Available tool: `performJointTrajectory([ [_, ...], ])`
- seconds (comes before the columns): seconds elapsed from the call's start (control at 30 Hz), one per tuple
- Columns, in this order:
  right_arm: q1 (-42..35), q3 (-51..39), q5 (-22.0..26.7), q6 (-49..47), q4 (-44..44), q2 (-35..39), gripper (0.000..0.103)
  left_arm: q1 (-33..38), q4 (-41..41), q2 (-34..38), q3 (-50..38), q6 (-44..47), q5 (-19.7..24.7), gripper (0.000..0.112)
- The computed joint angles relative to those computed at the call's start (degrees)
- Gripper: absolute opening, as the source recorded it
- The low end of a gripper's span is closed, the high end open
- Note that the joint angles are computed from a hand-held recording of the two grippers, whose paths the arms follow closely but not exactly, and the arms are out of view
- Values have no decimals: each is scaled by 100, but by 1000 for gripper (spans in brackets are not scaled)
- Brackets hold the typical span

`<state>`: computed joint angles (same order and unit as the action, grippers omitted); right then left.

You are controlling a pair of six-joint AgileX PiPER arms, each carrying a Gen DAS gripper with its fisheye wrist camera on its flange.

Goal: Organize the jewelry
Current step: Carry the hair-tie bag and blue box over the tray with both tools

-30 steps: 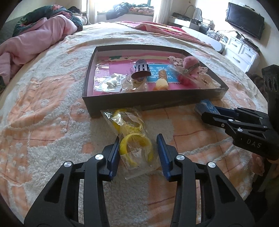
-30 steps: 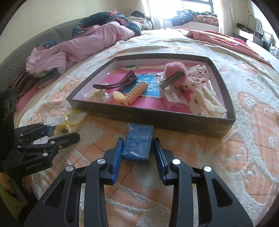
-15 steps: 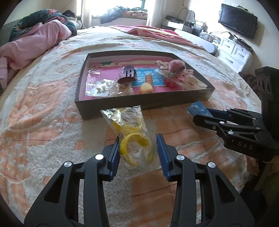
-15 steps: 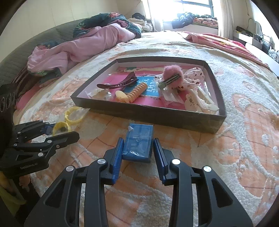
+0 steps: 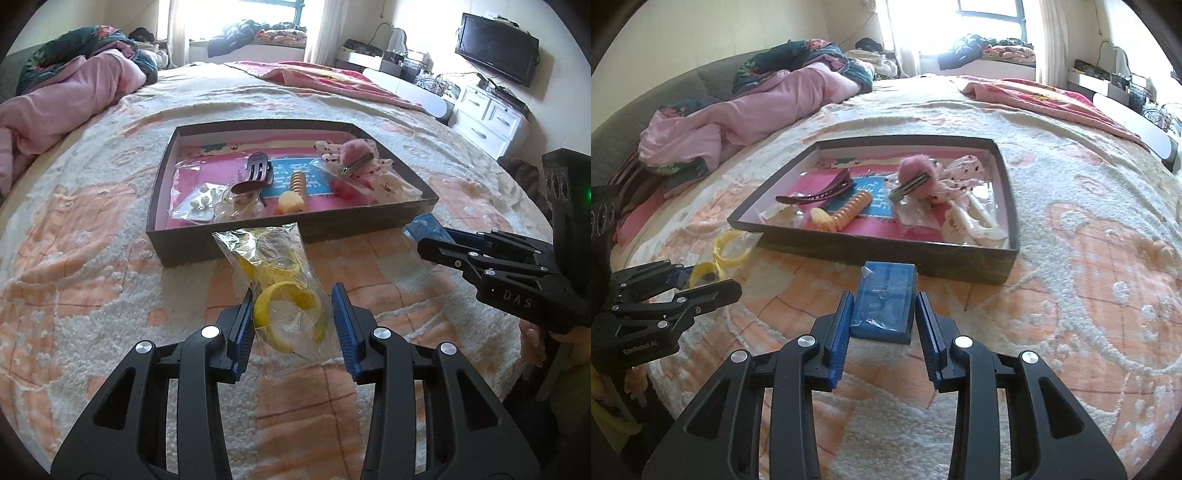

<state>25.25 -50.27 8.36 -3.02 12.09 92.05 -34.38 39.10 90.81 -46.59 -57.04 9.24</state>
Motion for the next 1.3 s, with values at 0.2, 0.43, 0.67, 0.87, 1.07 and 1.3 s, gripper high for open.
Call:
performJointTrajectory([
  [0.2, -86, 48, -37, -48, 46, -125, 33, 28, -202, 31, -160, 170, 25, 31],
  [0.43, -108, 55, -119, 376, -395, -240, 33, 137, -1033, 143, -505, 1051, 55, 31],
  [0.67, -169, -52, -161, 1162, -1197, -243, 32, 182, -1618, 377, -1025, 1729, 143, 31],
  [0.87, -275, -120, -218, 1696, -1783, -243, 32, 181, -1932, 676, -1503, 2128, 225, 31],
  [1.07, -434, -257, -253, 1722, -1832, -201, 32, 174, -2134, 941, -1861, 2369, 266, 31],
  [1.3, -616, -467, -291, 1551, -1699, -65, 32, 223, -2469, 1290, -2266, 2731, 305, 31],
])
